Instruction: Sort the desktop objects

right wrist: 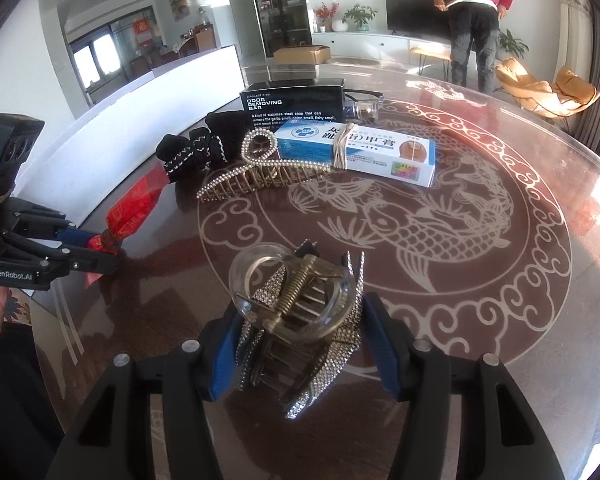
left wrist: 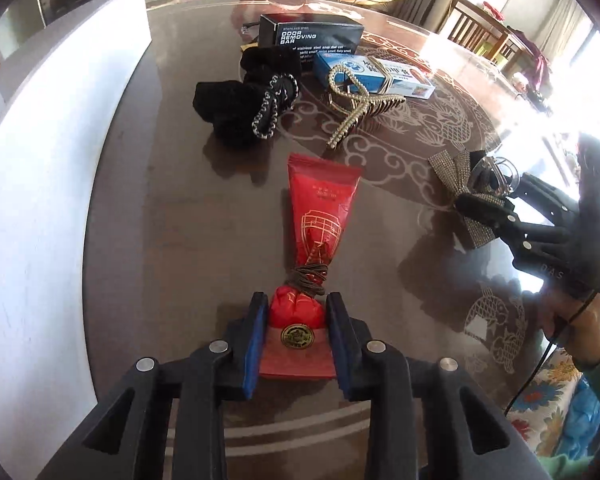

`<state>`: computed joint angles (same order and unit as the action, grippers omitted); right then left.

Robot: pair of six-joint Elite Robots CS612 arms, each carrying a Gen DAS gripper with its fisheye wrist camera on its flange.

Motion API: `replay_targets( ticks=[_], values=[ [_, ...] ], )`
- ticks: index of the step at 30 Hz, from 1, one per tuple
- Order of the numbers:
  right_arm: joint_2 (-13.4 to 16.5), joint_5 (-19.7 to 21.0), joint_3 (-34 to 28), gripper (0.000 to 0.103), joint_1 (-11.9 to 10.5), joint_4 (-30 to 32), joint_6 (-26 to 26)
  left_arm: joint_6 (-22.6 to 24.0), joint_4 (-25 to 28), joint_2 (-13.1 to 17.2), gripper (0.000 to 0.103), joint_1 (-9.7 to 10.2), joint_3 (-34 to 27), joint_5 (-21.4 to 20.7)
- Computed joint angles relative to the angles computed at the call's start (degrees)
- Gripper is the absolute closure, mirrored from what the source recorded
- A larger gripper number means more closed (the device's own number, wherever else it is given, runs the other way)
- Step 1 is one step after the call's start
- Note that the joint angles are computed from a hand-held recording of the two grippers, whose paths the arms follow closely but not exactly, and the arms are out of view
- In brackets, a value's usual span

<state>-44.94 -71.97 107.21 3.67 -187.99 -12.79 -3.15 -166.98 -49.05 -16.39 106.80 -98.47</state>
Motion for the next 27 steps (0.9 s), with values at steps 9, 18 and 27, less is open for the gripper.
replay_targets(
  ticks=[9,18,27],
  values=[
    [-0.1,1.7,-0.4,0.015,-0.3,2.2,-1.3,1.4,-1.2,0.3,0.007,-3.05,0.9,9.4],
    [-0.1,-1.5,-1.1,0.001,0.8,4.2,-2.6,1.9,-6.2,0.7,0.0,-3.15,2.5,8.8],
    [0.0,-7.1,-1.5,0.0,2.4,4.9,-4.9,1.0,-13.5,1.2,0.0,-2.99,4.8,9.4]
  ],
)
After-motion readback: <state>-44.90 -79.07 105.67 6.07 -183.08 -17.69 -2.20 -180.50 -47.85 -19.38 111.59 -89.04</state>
